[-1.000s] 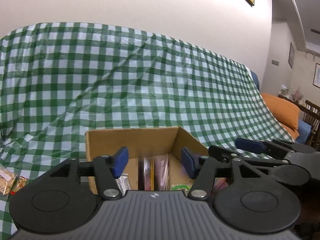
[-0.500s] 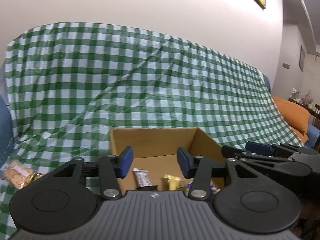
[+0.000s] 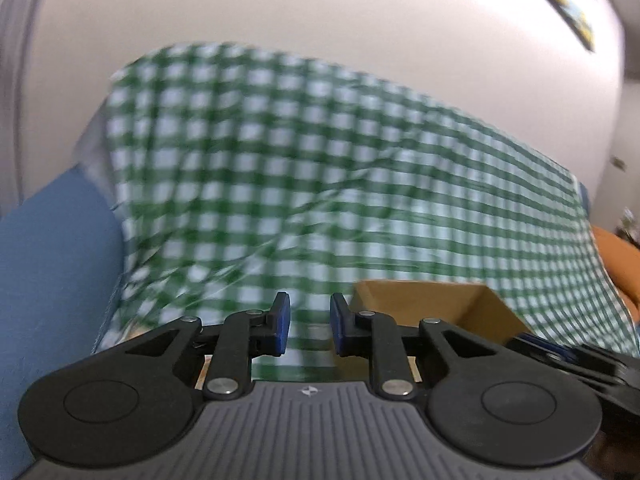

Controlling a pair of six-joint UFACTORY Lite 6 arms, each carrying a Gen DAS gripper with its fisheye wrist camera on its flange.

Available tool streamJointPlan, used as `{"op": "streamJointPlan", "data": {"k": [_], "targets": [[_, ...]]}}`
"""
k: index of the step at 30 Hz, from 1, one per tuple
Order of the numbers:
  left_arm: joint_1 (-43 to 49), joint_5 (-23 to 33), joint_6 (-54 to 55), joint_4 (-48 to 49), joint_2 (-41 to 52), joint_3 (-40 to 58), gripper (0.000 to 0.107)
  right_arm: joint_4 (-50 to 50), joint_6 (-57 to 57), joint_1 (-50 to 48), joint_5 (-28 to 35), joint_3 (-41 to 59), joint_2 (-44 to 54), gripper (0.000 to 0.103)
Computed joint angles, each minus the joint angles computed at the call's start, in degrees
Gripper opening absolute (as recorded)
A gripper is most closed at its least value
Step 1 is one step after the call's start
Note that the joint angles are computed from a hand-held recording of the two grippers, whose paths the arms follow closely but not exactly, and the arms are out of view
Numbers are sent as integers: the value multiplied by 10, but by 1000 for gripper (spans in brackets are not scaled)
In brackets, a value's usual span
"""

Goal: Organize snacks
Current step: 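Move both open tools back toward the remaining snacks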

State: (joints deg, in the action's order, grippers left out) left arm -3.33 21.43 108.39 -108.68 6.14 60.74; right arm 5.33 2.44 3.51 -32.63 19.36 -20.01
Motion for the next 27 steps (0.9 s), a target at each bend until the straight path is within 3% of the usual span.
{"op": "streamJointPlan", "data": {"k": [2,5,6,10,16,22,27], "targets": [[30,13,32,-37,44,6,23,6,4,22,-6,13,20,22],[45,-53,71,-75,87,31,23,32,-4,65,-16,30,48,20],[58,-47,77,-92,93,37,23,37,-6,81,-18,37,59,19],[91,-47,-5,-53,136,80,23,52,-16,140,-33,72,106,7],[122,-58,-157,28,194,148,23,75,-20,218,-42,165,227,7],[140,-49,-330,159,236,197,23,117,-41,266,-20,341,414,8],[146,-35,-382,201,249,207,23,222,-95,272,49,560,602,8]]}}
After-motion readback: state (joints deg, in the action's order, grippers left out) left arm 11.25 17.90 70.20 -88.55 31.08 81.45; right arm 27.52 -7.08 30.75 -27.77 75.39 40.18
